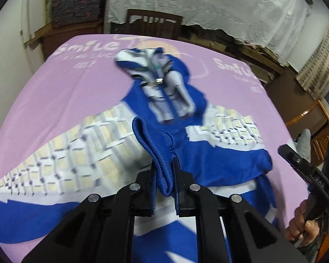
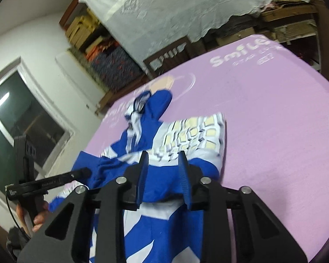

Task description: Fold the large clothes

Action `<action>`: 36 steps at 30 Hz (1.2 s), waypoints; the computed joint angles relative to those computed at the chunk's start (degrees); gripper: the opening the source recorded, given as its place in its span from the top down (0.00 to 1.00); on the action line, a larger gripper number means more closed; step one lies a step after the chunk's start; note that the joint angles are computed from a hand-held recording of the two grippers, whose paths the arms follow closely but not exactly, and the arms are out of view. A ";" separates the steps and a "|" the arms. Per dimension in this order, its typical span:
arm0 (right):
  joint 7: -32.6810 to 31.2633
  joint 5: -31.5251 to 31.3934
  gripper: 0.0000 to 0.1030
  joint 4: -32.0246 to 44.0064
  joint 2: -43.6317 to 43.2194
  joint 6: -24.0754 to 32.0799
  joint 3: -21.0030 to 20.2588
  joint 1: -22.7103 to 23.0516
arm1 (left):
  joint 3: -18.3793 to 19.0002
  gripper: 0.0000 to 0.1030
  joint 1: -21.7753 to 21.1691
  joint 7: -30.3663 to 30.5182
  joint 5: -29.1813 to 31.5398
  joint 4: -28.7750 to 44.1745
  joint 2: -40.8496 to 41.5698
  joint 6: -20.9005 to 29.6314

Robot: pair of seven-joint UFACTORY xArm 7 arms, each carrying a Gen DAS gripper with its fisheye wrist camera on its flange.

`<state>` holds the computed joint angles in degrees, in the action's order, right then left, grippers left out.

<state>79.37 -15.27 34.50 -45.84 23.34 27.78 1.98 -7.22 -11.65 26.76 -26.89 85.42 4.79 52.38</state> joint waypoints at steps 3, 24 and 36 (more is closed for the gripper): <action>-1.39 0.44 0.73 1.17 2.78 1.21 -0.63 1.20 | 0.56 0.86 0.86 -0.27 -0.29 -0.30 1.19 0.94; 1.52 6.15 0.92 -3.13 3.22 4.64 -7.85 6.64 | 5.32 0.41 7.86 1.70 -8.02 -10.00 -7.04 1.14; 4.65 3.99 0.63 -2.96 -2.36 8.75 -4.44 4.37 | 13.02 0.37 14.58 -2.35 -8.38 -15.21 -11.91 1.51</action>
